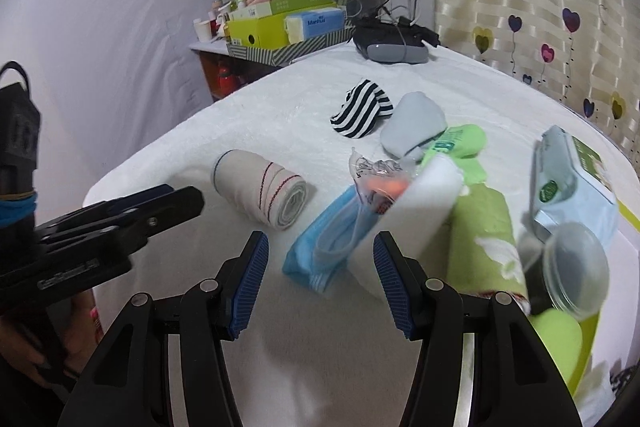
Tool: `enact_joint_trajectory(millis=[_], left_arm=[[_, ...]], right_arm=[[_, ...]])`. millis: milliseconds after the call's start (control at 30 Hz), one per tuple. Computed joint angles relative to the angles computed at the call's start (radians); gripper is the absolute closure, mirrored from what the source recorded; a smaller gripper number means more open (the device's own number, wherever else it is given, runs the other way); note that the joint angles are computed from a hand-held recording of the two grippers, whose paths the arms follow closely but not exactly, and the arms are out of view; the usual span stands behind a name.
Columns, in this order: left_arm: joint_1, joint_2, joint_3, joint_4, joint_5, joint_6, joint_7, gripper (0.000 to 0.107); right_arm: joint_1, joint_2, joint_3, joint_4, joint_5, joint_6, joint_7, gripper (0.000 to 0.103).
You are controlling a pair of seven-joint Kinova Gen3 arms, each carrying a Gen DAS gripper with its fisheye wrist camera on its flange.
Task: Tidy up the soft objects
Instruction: 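Grasp the blue face mask with the right gripper and lift it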
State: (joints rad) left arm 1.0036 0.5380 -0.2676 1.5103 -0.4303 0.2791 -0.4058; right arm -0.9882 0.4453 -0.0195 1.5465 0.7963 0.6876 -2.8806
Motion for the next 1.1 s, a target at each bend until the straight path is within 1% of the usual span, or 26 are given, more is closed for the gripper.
enact_joint_trajectory(millis=[167, 300, 333, 367, 400, 567, 633, 733, 800, 900, 1033, 1100], left_arm=[[-0.005, 0.0, -0.001, 0.007, 0.005, -0.005, 0.005, 0.057], [-0.008, 0.0, 0.001, 0.008, 0.008, -0.007, 0.001, 0.057], [-0.009, 0.0, 0.001, 0.008, 0.009, -0.007, 0.0, 0.057], [-0.01, 0.0, 0.003, 0.008, 0.01, -0.007, -0.003, 0.057], [-0.016, -0.001, 0.009, 0.008, 0.012, -0.008, -0.008, 0.057], [-0.056, 0.005, 0.054, -0.004, 0.036, -0.012, -0.054, 0.057], [-0.059, 0.01, 0.059, -0.013, 0.045, -0.007, -0.068, 0.057], [-0.075, 0.022, 0.079, -0.036, 0.059, 0.008, -0.094, 0.057], [-0.102, 0.027, 0.112, -0.047, 0.078, 0.012, -0.12, 0.057], [-0.17, 0.033, 0.194, -0.057, 0.136, -0.004, -0.182, 0.057], [-0.18, 0.042, 0.205, -0.067, 0.192, -0.022, -0.217, 0.056], [-0.175, 0.039, 0.201, -0.061, 0.213, -0.044, -0.23, 0.049]], right_arm=[[0.023, 0.044, -0.015, -0.057, -0.048, 0.016, 0.091, 0.048], [0.035, 0.082, -0.017, -0.111, -0.112, 0.046, 0.174, 0.049], [0.029, 0.092, -0.012, -0.123, -0.118, 0.056, 0.189, 0.054], [0.022, 0.1, -0.005, -0.132, -0.12, 0.067, 0.199, 0.056], [0.014, 0.109, 0.002, -0.143, -0.123, 0.082, 0.207, 0.062], [0.008, 0.115, 0.024, -0.142, -0.139, 0.073, 0.207, 0.071], [-0.003, 0.103, 0.038, -0.122, -0.127, 0.055, 0.181, 0.075], [-0.026, 0.07, 0.06, -0.074, -0.083, 0.02, 0.115, 0.078], [-0.036, 0.046, 0.066, -0.042, -0.05, 0.001, 0.07, 0.079], [-0.049, 0.006, 0.066, 0.005, 0.008, -0.018, -0.004, 0.079], [-0.049, -0.04, 0.042, 0.06, 0.085, -0.04, -0.085, 0.079], [-0.048, -0.055, 0.028, 0.079, 0.119, -0.04, -0.121, 0.079]])
